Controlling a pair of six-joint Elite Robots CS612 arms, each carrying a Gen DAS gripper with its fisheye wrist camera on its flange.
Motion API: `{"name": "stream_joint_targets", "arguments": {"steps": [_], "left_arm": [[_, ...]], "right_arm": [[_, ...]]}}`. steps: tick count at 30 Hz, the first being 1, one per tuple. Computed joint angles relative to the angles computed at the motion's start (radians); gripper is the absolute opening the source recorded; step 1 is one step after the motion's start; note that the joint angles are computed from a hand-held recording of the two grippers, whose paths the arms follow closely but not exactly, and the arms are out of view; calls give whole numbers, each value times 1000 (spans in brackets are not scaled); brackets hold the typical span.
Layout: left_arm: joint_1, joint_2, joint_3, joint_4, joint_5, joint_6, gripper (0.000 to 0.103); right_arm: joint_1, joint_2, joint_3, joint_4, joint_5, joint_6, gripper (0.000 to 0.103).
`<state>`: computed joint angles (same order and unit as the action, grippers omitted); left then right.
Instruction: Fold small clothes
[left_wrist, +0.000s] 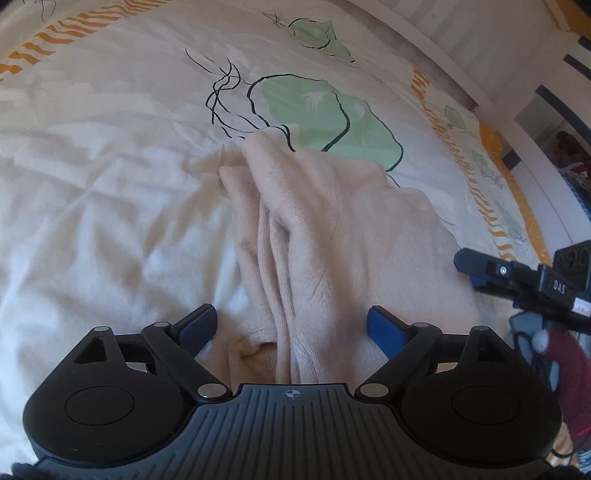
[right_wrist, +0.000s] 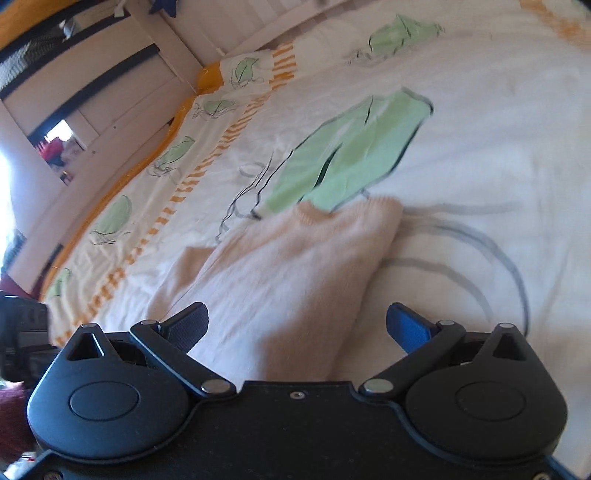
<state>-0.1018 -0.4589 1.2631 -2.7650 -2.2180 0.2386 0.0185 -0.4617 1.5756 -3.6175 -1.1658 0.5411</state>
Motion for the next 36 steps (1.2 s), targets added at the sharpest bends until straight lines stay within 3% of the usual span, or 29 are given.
{"name": "stream_joint_targets", "arguments": {"steps": [5, 11, 14, 16, 17, 18, 19, 20, 22, 27, 32, 36], "left_arm": [[-9, 24, -38, 35, -57, -1, 97], [-24, 25, -64, 143, -93, 96, 98], [-23, 19, -56, 163, -107, 134, 94], [-19, 22, -59, 172, -126, 124, 79], [-16, 25, -62, 175, -136, 103, 71], [-12, 30, -71, 192, -154, 82, 50], [-7, 37, -85, 232, -184, 65, 37], [-1, 44, -99, 277, -220, 43, 36], [0, 37, -85, 276, -230, 14, 36], [-12, -23, -6, 389, -234, 135, 36], [-23, -86, 106, 475, -243, 248, 36], [-29, -134, 204, 466, -237, 278, 36]], "right_arm": [[2, 34, -56, 2, 81, 19, 103], [-1, 61, -91, -33, 108, 125, 103], [-11, 84, -104, -99, 127, 203, 103], [-12, 92, -113, -111, 136, 203, 103], [-10, 88, -110, -98, 133, 177, 90], [-7, 76, -102, -57, 117, 140, 71], [-3, 64, -91, -14, 92, 121, 46], [-4, 60, -85, -12, 93, 136, 47], [-2, 45, -57, -30, 71, 158, 46], [13, -39, 65, 13, -3, 64, 46], [18, -119, 219, 3, -33, 57, 46], [27, -166, 323, -12, -54, 82, 48]]}}
